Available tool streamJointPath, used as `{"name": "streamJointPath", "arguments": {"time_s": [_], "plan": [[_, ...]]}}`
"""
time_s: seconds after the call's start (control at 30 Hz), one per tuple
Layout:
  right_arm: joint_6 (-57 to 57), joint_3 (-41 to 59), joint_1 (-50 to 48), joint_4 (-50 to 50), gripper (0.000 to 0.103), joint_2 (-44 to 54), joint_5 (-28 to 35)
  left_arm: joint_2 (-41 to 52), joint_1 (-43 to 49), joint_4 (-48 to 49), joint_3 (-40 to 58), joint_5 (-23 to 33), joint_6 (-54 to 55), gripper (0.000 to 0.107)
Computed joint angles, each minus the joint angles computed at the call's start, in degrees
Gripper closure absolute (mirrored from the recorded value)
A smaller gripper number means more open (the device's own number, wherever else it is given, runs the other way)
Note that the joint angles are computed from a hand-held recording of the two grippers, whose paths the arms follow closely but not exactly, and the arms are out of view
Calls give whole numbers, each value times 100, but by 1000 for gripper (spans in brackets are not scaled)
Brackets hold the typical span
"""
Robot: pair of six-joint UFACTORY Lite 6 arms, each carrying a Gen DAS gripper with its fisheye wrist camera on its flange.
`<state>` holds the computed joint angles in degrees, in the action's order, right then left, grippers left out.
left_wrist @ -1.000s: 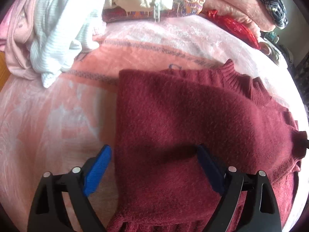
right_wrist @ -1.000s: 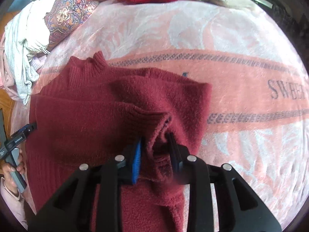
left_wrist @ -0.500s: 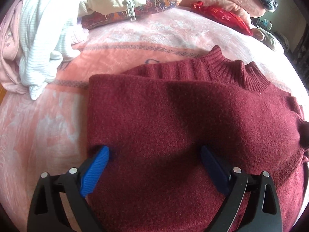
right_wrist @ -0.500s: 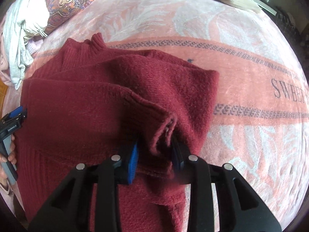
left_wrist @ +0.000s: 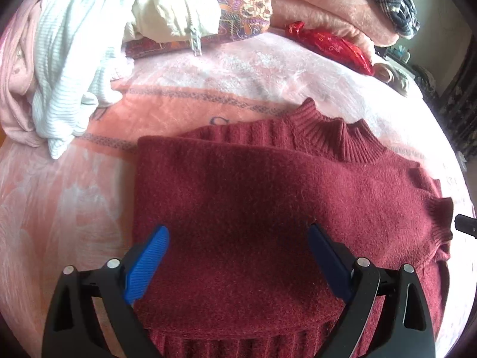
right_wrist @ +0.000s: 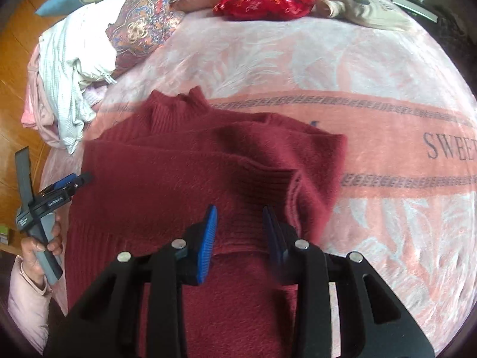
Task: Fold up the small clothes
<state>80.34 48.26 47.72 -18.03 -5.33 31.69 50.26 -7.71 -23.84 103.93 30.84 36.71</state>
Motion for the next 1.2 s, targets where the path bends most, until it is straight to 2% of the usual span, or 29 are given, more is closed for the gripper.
{"name": "streamJointPath", "arguments": {"time_s": [0.1,0.17,0.23,0.3,0.4,0.47,0.5,0.57,0.63,0.67,0.83,0.93,1.07,1.2], "plan": [[-244,19,-194,308,72,509,-181,218,-104,401,3,-65,-282,10],[-422,-196,-416,416,84,654,-475,401,-11,35,120,-38,50,8],[-466,-527,-582,504,86,573,-935,524,39,-101,263,40,225,7],[-385,-519,-555,446,86,569,-943,476,9,-47,187,-32,195,7],[139,-557,-219,137,75,143,-655,183,78,35,-43,125,102,9],[313,-427,239,207,62,-233,-1,-229,219,340,-367,318,31,9],[530,-306,592,104,62,-375,462,-612,360,412,-762,319,190,9],[1320,-287,1546,-157,61,-832,1195,-1346,743,404,-1542,398,733,9],[2289,-372,2664,-178,48,-1182,1670,-2223,1297,379,-2515,498,1509,8],[2835,-384,3249,-191,47,-1222,1808,-2615,1586,387,-2963,523,1845,8],[5833,70,5926,-578,47,-492,1941,-3857,3193,504,-4634,822,3361,8],[7035,766,6825,-656,47,496,1928,-4000,4026,612,-5037,1164,4019,8],[7780,1729,7358,-681,47,1644,1702,-4128,4568,1114,-5476,1079,4189,8],[7304,2448,7340,-336,45,2219,1851,-3873,4780,1459,-5520,755,4014,8]]}}
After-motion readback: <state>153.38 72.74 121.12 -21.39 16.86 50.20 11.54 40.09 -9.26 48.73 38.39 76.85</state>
